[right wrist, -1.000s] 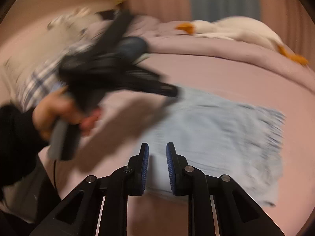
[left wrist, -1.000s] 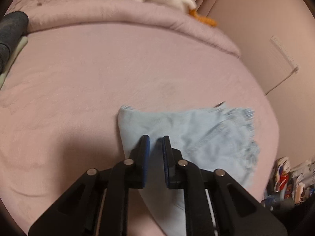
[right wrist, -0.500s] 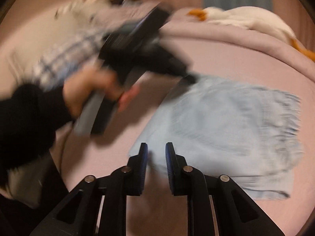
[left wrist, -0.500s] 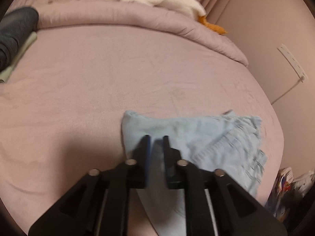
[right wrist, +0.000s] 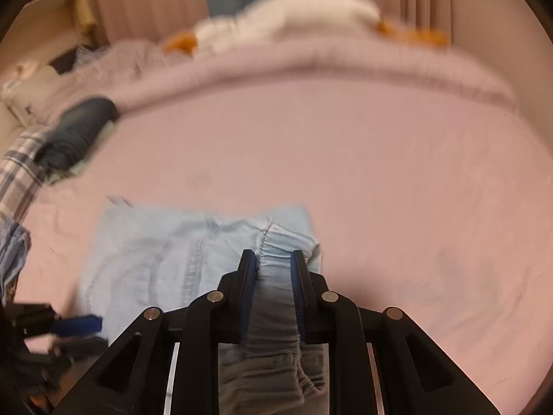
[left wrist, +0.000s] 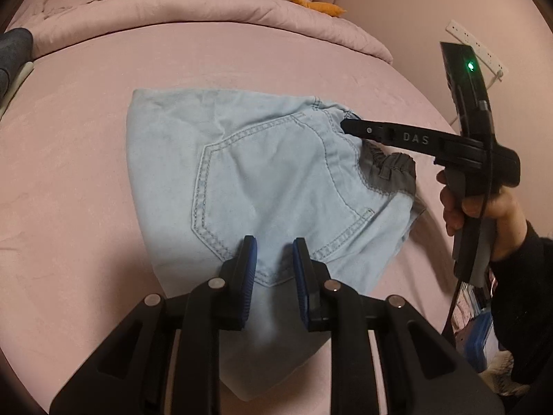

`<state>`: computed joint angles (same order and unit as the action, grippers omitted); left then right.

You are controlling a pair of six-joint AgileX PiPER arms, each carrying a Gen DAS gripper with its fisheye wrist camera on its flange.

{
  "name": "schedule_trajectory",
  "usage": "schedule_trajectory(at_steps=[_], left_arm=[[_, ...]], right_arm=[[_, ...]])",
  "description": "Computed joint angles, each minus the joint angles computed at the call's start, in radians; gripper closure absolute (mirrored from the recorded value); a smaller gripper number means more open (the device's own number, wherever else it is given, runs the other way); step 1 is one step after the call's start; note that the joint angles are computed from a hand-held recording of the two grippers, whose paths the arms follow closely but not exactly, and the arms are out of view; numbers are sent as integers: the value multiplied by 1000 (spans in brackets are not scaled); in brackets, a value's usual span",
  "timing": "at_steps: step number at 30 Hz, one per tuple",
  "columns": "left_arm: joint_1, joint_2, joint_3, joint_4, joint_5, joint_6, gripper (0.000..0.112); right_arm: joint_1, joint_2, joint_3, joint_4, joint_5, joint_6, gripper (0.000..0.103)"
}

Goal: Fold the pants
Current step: 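Move the open right gripper to the elastic waistband of the folded jeans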

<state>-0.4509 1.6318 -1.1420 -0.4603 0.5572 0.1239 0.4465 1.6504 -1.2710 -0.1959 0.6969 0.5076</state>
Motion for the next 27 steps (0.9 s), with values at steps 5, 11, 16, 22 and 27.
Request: schedule_trajectory(at_steps=[5, 11, 16, 22, 27], left_arm=[[-22, -4, -13, 77, 12, -80, 91], [-36, 33, -56, 118, 10, -128, 91], [-52, 25, -44, 164, 0, -171, 91], [-73, -28, -5, 229, -14, -281, 79], [-77, -144, 97, 319, -59, -390, 53]], right_arm=[[36, -50, 25, -29, -1, 67, 84], [185, -194, 139, -189, 8, 204, 84], [237, -135, 144, -277, 120, 200, 84], [256, -155, 144, -291, 147, 230, 81], [126, -330, 264, -50, -1, 174, 50]])
